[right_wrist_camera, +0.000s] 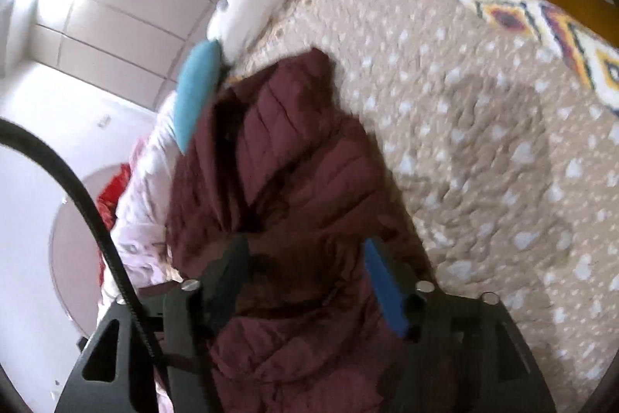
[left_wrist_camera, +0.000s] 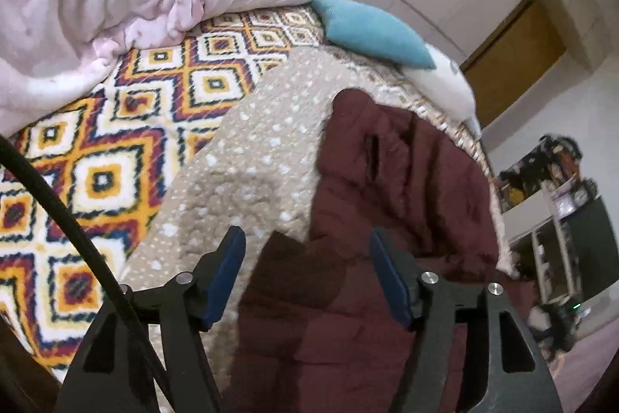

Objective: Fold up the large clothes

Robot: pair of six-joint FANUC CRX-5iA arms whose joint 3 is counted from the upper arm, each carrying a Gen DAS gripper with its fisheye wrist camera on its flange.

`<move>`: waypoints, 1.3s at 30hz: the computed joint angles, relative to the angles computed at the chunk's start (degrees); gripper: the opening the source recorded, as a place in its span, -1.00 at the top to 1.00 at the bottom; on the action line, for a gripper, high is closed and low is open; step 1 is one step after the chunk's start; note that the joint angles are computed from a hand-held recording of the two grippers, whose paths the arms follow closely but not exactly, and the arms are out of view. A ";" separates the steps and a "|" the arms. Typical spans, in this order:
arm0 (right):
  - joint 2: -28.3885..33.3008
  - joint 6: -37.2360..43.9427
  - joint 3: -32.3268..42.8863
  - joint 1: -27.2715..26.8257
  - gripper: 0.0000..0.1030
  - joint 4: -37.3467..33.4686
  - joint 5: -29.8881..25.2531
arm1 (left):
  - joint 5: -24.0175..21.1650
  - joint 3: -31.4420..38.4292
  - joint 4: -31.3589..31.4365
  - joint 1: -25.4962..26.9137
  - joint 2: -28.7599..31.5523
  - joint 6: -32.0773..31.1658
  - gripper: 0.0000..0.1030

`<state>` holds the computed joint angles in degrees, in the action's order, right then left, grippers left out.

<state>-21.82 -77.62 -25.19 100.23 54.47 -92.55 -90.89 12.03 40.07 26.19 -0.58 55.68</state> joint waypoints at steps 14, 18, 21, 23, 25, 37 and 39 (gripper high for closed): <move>5.27 34.42 10.11 -7.43 -0.54 -9.26 0.26 | -6.57 -7.39 3.60 1.12 4.37 -8.05 -0.28; 5.22 39.42 8.83 -12.58 -0.54 -10.48 6.72 | -8.84 -7.40 4.53 -1.06 5.94 -8.86 -0.31; 6.56 42.45 9.69 -15.05 -0.54 -12.15 9.40 | -7.62 -7.82 3.22 -2.98 4.29 -11.04 -0.31; 8.41 45.15 11.82 -15.40 -0.06 -13.52 8.08 | -4.84 -8.29 1.48 -3.75 1.82 -12.34 0.19; 9.59 47.34 13.90 -14.65 0.41 -14.54 6.14 | -3.48 -7.21 -1.08 -4.43 0.26 -11.11 0.59; 16.37 53.31 30.12 -5.06 0.69 -1.33 -18.90 | 2.74 5.56 5.00 -4.93 -3.52 -8.98 0.70; 17.84 57.24 33.49 -6.60 0.70 0.59 -21.28 | 4.46 11.90 2.89 -8.25 -0.38 -5.41 0.70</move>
<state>-3.99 -20.38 8.30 93.63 55.06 -113.83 -86.43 23.93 42.96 17.94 -0.96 50.27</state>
